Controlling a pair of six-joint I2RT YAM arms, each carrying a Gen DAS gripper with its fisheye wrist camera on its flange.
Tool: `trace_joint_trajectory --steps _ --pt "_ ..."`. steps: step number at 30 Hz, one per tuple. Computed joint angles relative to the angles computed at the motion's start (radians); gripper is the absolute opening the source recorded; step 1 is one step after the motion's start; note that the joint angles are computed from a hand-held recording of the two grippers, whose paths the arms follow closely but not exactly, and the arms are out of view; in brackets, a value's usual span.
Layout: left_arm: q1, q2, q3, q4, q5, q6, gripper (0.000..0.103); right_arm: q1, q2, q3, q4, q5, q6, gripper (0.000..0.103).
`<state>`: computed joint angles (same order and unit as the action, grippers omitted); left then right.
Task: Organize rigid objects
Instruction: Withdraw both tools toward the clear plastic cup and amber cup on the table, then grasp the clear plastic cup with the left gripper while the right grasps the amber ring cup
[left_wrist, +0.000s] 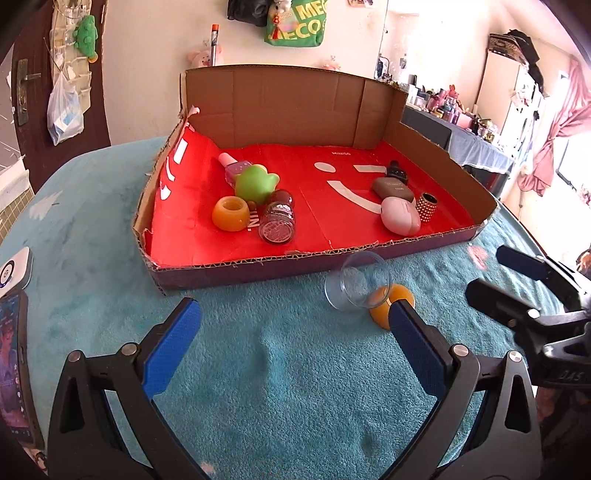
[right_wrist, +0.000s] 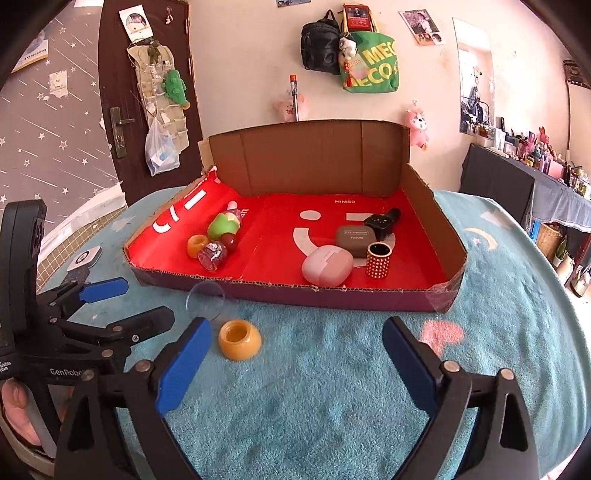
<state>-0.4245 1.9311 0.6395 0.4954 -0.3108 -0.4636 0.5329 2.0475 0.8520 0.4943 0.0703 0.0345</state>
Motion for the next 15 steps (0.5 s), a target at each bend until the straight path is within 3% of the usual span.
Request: trace_joint_trajectory --steps 15 --pt "0.027 0.135 0.186 -0.111 0.09 0.016 0.101 0.045 0.145 0.124 -0.119 -0.003 -0.062 0.086"
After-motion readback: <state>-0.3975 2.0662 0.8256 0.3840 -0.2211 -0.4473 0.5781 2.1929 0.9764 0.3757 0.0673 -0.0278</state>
